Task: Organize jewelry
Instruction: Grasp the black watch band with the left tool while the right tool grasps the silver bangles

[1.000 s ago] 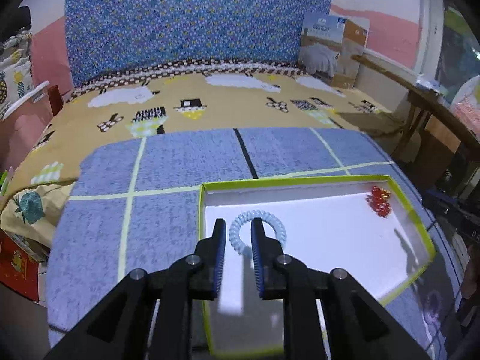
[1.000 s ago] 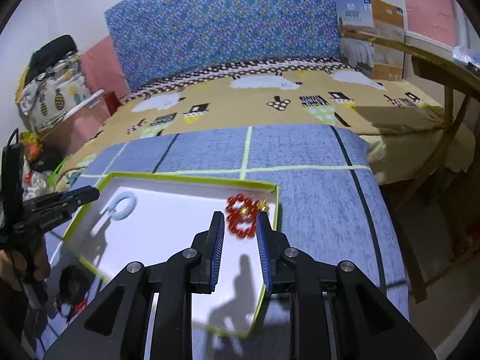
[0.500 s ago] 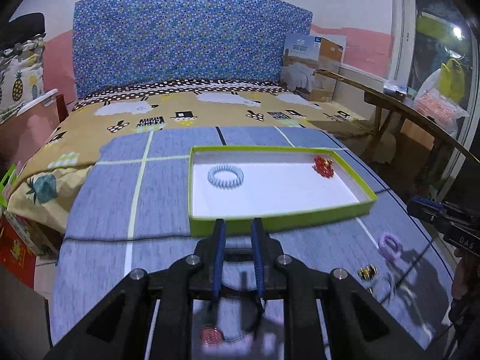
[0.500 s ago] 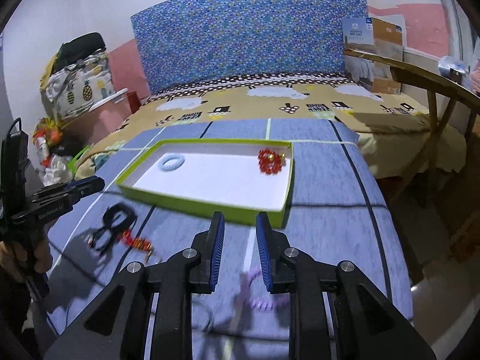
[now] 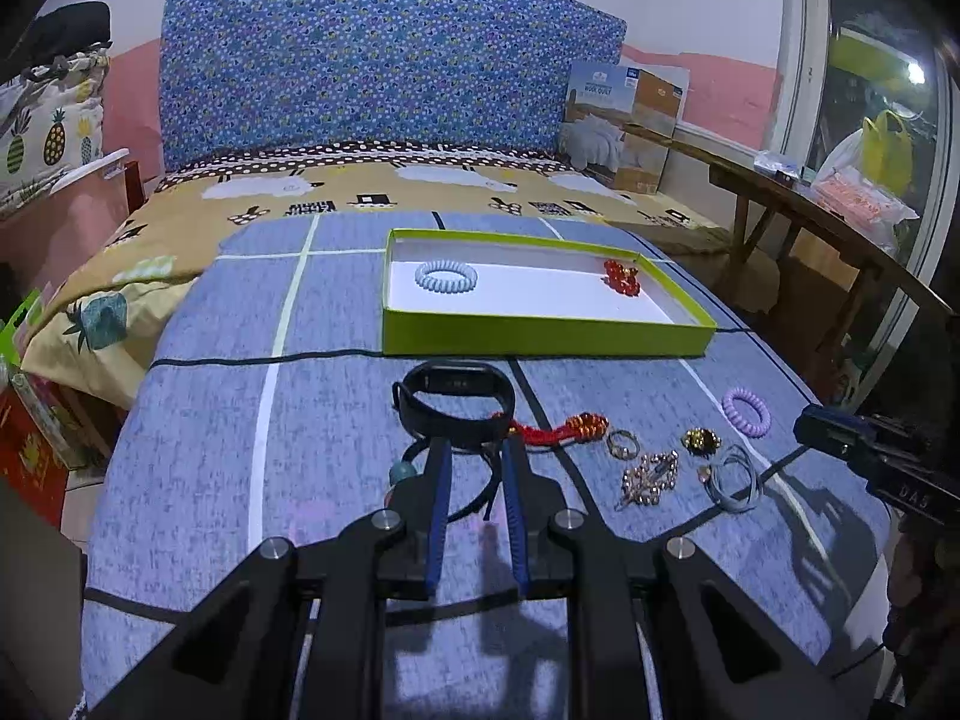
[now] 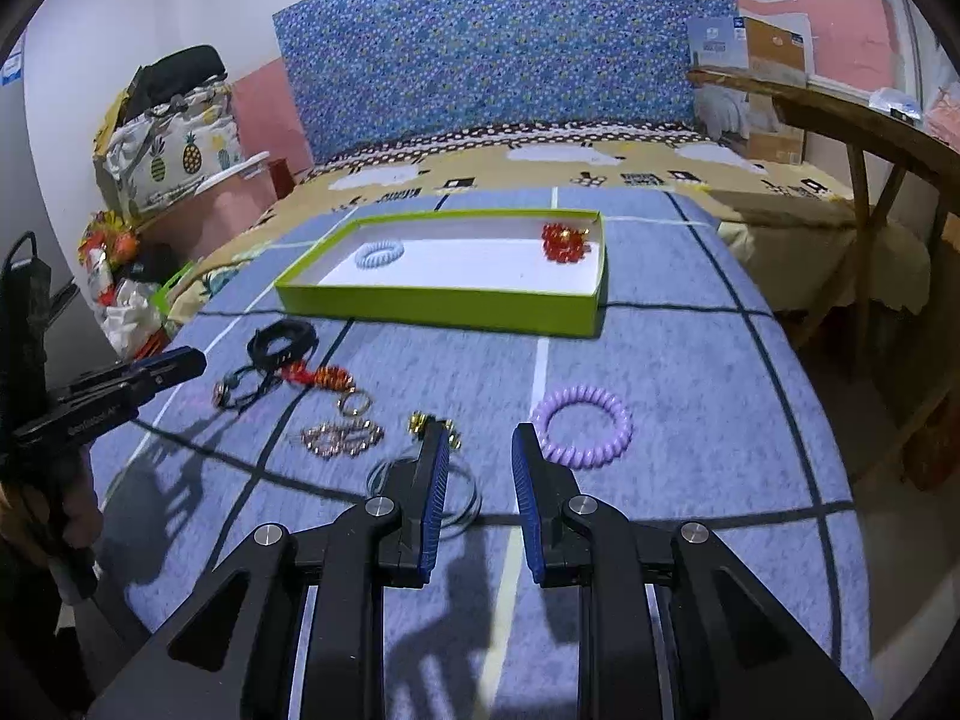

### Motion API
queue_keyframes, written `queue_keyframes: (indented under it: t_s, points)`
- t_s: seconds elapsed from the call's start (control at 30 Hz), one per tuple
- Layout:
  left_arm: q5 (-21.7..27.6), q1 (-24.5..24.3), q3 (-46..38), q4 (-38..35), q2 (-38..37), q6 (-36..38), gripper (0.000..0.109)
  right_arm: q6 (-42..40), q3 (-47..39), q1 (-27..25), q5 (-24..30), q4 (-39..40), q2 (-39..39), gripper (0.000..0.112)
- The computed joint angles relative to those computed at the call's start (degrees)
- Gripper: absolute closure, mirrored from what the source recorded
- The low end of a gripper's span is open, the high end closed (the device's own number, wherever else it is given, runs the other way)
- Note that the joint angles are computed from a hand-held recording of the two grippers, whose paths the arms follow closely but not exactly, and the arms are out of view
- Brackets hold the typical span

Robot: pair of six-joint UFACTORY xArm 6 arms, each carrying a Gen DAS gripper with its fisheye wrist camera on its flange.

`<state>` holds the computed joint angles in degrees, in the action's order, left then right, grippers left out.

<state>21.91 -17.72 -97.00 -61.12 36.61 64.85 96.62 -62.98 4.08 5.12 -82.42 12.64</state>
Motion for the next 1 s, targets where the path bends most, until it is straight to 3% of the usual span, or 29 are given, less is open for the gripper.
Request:
queue_keyframes:
  t_s: [0.2, 0.3, 0.43, 0.7, 1.0]
  points:
    - [0.7, -0.2, -0.3, 0.3, 0.3, 0.0, 0.09, -3.1, 0.0, 0.1, -0.7, 3.0, 1.2, 0.09]
    - [1.1, -0.5, -0.6, 0.9, 0.7, -0.2, 0.08, -6.2, 0.0, 0.2, -1.1, 6.0, 2.0, 0.09]
    - [1.0, -0.6, -2.9, 3.6, 2.4, -2.5, 0.078, -10.8, -0.1, 0.5, -1.3, 10.1, 2.9, 0.09]
    - [0.8, 0.0, -13.2, 19.8, 9.7, -20.6, 0.078, -19.2, -0.7, 1.0, -1.0, 17.6, 4.8, 0.09]
    - [7.7, 0.6, -25.7, 35.2, 17.8, -37.8, 0.078, -29.9, -1.3, 2.0, 0.6, 27.5, 6.5, 0.09]
